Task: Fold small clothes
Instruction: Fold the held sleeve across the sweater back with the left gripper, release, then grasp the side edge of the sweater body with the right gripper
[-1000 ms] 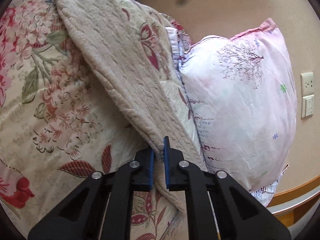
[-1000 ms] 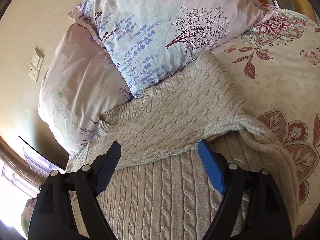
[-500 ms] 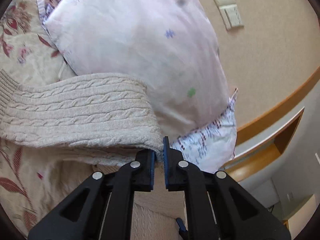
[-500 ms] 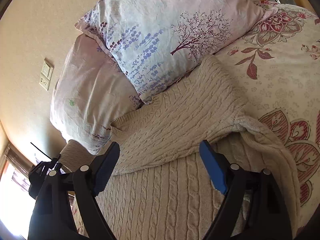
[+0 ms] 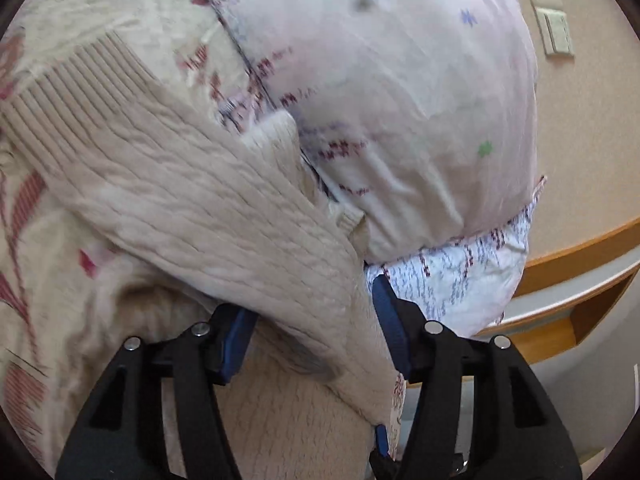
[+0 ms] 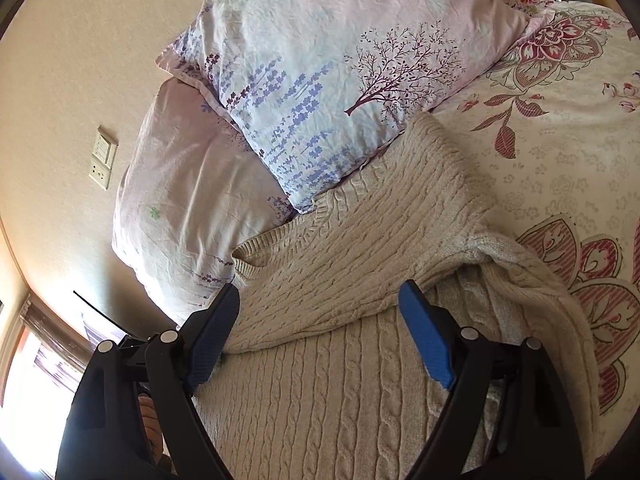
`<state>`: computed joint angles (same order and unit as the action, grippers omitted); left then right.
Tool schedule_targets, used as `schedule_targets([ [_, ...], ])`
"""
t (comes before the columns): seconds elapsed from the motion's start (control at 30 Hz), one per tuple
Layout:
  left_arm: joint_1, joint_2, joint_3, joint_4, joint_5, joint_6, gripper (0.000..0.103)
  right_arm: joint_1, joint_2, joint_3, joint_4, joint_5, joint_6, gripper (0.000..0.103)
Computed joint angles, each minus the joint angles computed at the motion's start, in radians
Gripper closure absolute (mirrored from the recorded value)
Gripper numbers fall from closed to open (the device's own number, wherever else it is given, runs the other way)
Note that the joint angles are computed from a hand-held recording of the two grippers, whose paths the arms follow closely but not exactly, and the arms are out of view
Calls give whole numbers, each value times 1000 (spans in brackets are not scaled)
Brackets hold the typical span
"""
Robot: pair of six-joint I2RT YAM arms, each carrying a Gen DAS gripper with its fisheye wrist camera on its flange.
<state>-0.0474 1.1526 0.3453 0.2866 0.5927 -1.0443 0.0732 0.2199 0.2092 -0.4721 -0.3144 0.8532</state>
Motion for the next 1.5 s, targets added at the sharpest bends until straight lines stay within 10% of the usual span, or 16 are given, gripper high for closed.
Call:
schedule_targets([
  [0.33,284,73,24,-43,116,1,95,-8,-42,-9,-14,-10,15,20],
  [0.63,-246,64,202,101,-85,31,96,-80,-131,-34,-40,-78,34,20],
  [0.73,-460,224,368,23,-66,178,91,-102,-155,-39,-47,-96,42,20],
  [0.87,-625,356,519,-163,-62,349,46,-188,-186,-43,-73,-177,42,20],
  [1.03,-561,167,421,-345,-117,525,41,-304,34,81,-168,-284,-120,35],
  [1.27,-267,-77,307,-626,-448,817,41,-375,476,274,-192,-248,-371,56],
  [1.5,35,-47,248,-698,-242,958,41,-231,661,257,-88,-124,-370,75],
])
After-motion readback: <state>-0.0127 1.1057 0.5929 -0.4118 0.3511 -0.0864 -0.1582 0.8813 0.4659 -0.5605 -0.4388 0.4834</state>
